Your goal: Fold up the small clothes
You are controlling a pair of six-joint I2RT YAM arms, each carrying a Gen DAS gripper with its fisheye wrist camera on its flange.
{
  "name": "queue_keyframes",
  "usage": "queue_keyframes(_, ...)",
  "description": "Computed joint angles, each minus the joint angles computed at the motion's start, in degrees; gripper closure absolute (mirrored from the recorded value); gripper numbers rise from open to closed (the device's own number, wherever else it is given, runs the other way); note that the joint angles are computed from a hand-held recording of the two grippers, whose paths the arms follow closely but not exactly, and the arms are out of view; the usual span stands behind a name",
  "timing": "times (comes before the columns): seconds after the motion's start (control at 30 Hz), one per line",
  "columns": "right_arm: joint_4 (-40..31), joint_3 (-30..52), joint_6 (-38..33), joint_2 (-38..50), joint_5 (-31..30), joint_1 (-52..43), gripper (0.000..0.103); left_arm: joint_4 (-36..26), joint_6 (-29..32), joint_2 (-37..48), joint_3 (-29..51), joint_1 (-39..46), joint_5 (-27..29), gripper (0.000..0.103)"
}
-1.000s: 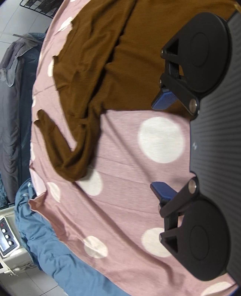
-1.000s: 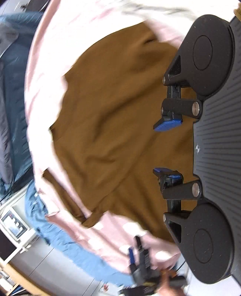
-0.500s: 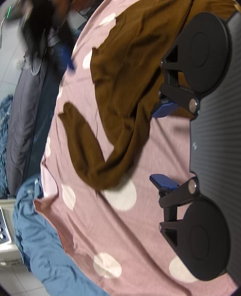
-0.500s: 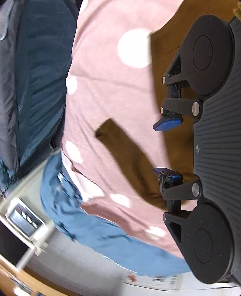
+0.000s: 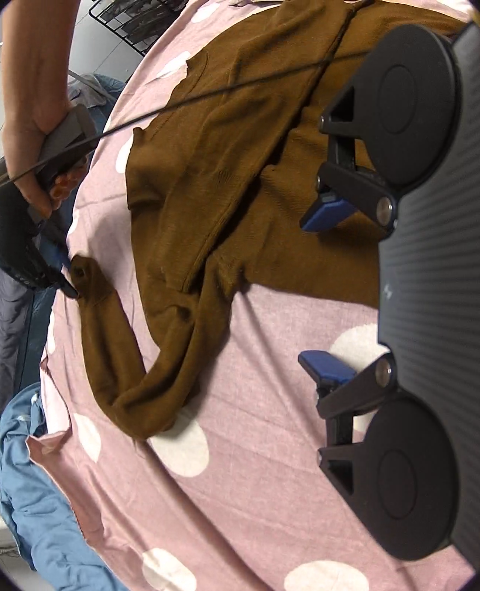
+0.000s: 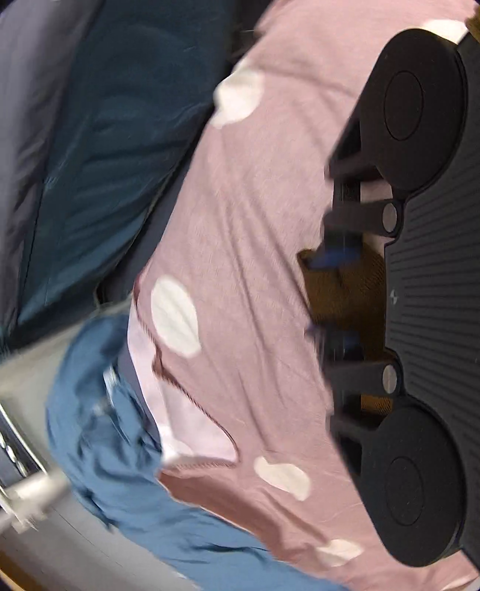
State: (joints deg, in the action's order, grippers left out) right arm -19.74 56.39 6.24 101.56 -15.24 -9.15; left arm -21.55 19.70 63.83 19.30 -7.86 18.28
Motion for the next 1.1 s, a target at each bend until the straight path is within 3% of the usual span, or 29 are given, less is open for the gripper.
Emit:
queue_keyframes(0.1, -0.77, 0.84, -0.63, -2.61, -3.93, -0.72, 0.099, 0.39, -0.97, -0.29, 0.42, -1.08, 0.94, 0.033)
queue_keyframes(0.2, -0.51, 3.45, 1.28, -6.7, -11.81, -1.92, 0.099, 0.59, -2.69, 0.23, 1.26, -3.57, 2.45, 0.033)
queue_keyframes(0.4, -6.2, 17.76, 5.81, -13.6, -21.6, -2.81, 0.099, 2.04, -5.91, -3.38, 1.31, -11.8, 4.92, 0.032)
queue_keyframes(0.53, -12.24, 28.23, 5.78, -14.73, -26.11, -4.1, 0.099, 7.16, -8.89, -2.77, 1.86, -17.13, 6.6, 0.015)
queue_keyframes(0.6, -14.72, 31.77, 5.84, -14.82, -26.48, -4.6, 0.099, 12.49, -10.02, 1.28, 2.72, -20.15, 6.85, 0.012)
queue_keyframes(0.67, -18.66, 34.64, 5.43, -14.73, -28.31, -5.82, 0.099, 17.22, -12.11, 7.01, 4.26, -24.55, 1.4, 0.01)
queue_keyframes(0.73, -21.99, 35.15, 4.15, -15.95, -28.58, -7.08, 0.098, 17.99, -14.97, 14.52, 7.94, -27.68, -6.95, 0.01)
queue_keyframes(0.8, -24.74, 33.68, 2.27, -18.13, -31.18, -9.16, 0.098, 17.89, -17.46, 19.5, 10.22, -26.42, -9.17, 0.01)
queue_keyframes(0.9, -32.63, 31.3, -4.45, -22.4, -36.46, -14.6, 0.098, 18.58, -17.59, 22.4, 10.82, -22.85, -7.24, 0.01)
queue_keyframes(0.97, -41.54, 30.84, -13.66, -24.79, -38.23, -19.45, 0.098, 18.12, -15.64, 22.53, 10.81, -22.05, -7.16, 0.01)
queue_keyframes(1.1, -61.31, 27.17, -41.35, -28.27, -37.39, -34.61, 0.099, 14.55, -12.81, 21.3, 11.22, -20.72, -4.62, 0.009)
